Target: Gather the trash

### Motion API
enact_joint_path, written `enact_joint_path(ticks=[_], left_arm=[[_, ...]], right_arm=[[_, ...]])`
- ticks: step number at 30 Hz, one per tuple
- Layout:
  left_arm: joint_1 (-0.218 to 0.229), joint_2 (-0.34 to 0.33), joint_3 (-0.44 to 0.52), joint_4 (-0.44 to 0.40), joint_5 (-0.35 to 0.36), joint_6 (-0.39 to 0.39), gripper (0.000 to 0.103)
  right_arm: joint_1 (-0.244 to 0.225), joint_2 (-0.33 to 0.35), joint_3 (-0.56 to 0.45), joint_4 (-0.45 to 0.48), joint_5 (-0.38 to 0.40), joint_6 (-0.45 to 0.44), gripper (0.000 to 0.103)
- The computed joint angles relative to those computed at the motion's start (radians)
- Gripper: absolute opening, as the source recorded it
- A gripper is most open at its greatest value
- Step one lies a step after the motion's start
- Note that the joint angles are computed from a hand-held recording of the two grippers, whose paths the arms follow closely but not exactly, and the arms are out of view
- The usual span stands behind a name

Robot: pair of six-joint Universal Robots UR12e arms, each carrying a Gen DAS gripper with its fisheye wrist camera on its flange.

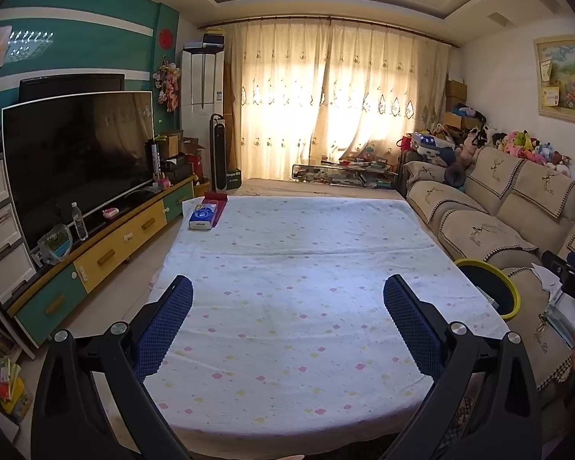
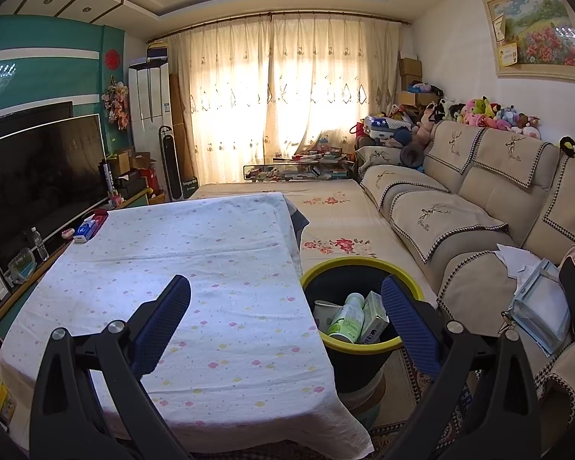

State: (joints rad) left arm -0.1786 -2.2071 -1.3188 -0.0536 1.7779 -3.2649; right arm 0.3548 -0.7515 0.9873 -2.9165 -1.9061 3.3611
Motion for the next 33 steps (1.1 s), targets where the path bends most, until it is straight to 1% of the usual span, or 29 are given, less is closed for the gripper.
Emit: enact_joint_path(ticks=[33], left_arm=[[0.002, -0.002, 0.001, -0.01, -0.022, -0.002, 0.098]], right_arm=[[0.002, 0.006, 0.0, 0.007, 0.002, 0.007, 0.095]])
